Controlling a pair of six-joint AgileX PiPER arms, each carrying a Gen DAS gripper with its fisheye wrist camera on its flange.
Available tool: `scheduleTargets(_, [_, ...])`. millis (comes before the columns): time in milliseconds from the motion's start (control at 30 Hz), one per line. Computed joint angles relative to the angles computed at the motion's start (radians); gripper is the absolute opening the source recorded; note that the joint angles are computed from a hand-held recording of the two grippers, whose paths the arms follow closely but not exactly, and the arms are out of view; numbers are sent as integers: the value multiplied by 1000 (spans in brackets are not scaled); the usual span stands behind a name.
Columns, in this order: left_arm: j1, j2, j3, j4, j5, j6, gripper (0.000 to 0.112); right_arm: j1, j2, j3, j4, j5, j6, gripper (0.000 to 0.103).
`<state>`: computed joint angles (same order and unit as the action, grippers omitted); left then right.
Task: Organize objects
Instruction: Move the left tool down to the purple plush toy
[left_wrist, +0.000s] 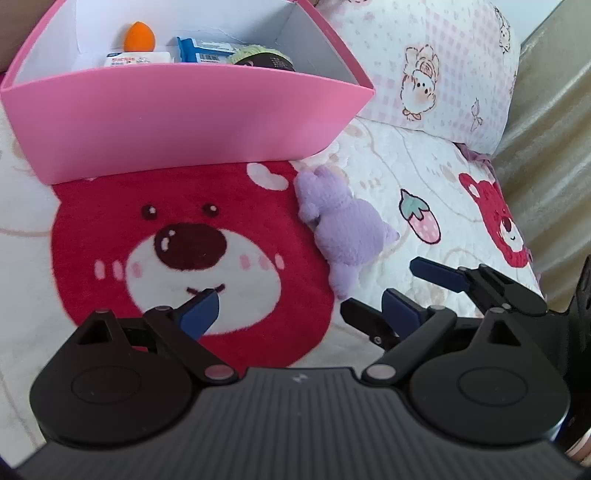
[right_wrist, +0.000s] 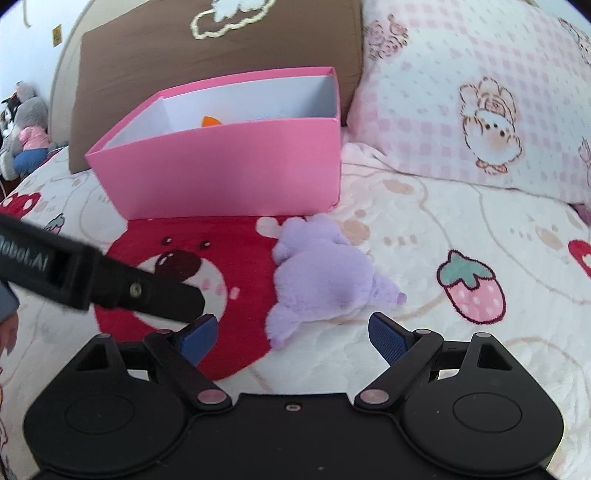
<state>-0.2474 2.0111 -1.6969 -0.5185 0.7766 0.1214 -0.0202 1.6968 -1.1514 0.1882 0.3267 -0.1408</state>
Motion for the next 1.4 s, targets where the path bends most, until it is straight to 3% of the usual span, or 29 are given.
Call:
scheduleTargets(167, [-2, 50, -38, -35, -21, 30, 92, -9, 56, -37, 33, 0, -51, 91])
scheduleTargets(333, [-19, 118, -114, -49, -47, 38, 79, -8, 105, -81, 6, 2, -11, 91])
scheduleTargets(500, [-36, 202, -226, -71, -47, 38, 63, -58, 161, -159, 162, 90, -91, 91])
scheduleTargets(667, [-41, 287, -377, -49, 17, -2, 47, -102, 189, -197, 274, 118, -119, 90])
scheduleTargets(900, [-42, 348, -475, -87, 94, -10, 45, -103, 187, -180, 254, 95, -136, 65])
scheduleTargets(1000, [-49, 343, -458, -96, 83, -18, 45, -100, 178, -171, 247, 92, -165, 56])
scheduleTargets(1267, [-47, 292, -383, -122, 76, 0, 45, -100, 127, -113, 317, 79, -353, 49])
scheduleTargets(1400, [-38, 212, -230, -166, 4, 36, 45, -104, 111, -95, 416, 106, -484, 49])
